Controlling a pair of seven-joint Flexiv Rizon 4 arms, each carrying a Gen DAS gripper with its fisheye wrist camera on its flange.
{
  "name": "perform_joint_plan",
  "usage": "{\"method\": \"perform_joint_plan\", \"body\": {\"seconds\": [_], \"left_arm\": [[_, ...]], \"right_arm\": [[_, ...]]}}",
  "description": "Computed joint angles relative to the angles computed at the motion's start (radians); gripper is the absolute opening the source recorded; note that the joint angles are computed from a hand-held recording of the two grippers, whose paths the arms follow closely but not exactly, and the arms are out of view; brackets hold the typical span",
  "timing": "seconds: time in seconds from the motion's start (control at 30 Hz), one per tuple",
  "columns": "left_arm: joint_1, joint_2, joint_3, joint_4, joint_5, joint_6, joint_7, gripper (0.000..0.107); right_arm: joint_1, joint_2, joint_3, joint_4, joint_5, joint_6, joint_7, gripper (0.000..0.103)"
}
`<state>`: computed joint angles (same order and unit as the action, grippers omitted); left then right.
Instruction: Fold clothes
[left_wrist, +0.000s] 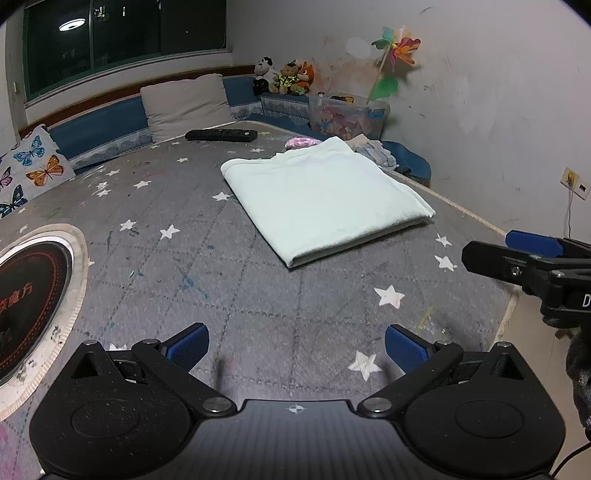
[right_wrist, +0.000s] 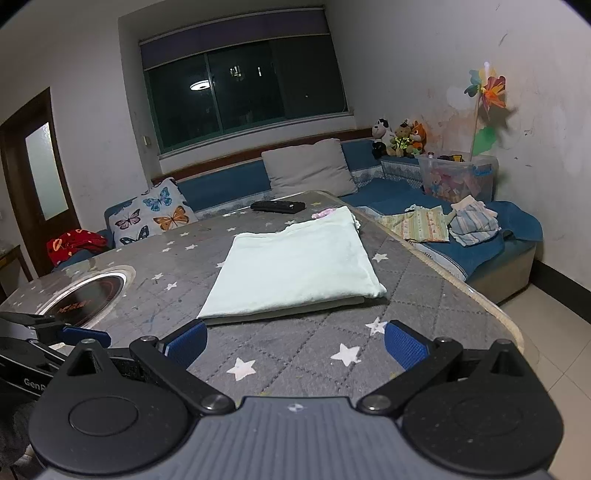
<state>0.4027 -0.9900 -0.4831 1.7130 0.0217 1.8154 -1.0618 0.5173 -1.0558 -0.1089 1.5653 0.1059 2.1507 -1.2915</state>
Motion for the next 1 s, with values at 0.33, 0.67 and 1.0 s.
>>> {"method": "perform_joint_plan", "body": {"seconds": [0.33,0.67,1.0], "left_arm": [[-0.037,-0.003,0.02,-0.02,-0.017,-0.021,0.006,0.103],[-0.109,-0.032,0.061,-0.107,-0.084,-0.05,0.004,0.103],[-0.129,-0.06,0.056,-0.157,-0.1,-0.056,0.007,0.103]], "right_arm": [[-0.022,-0.007,0.019,-0.001,-0.036,0.021,-0.011,0.103],[-0.093,-0.048,0.058,-0.075,-0.147,-0.009,-0.001,0.103],[-0.136,-0.081,0.074,-0.124,-0.216,-0.027,0.029,0.103]]}}
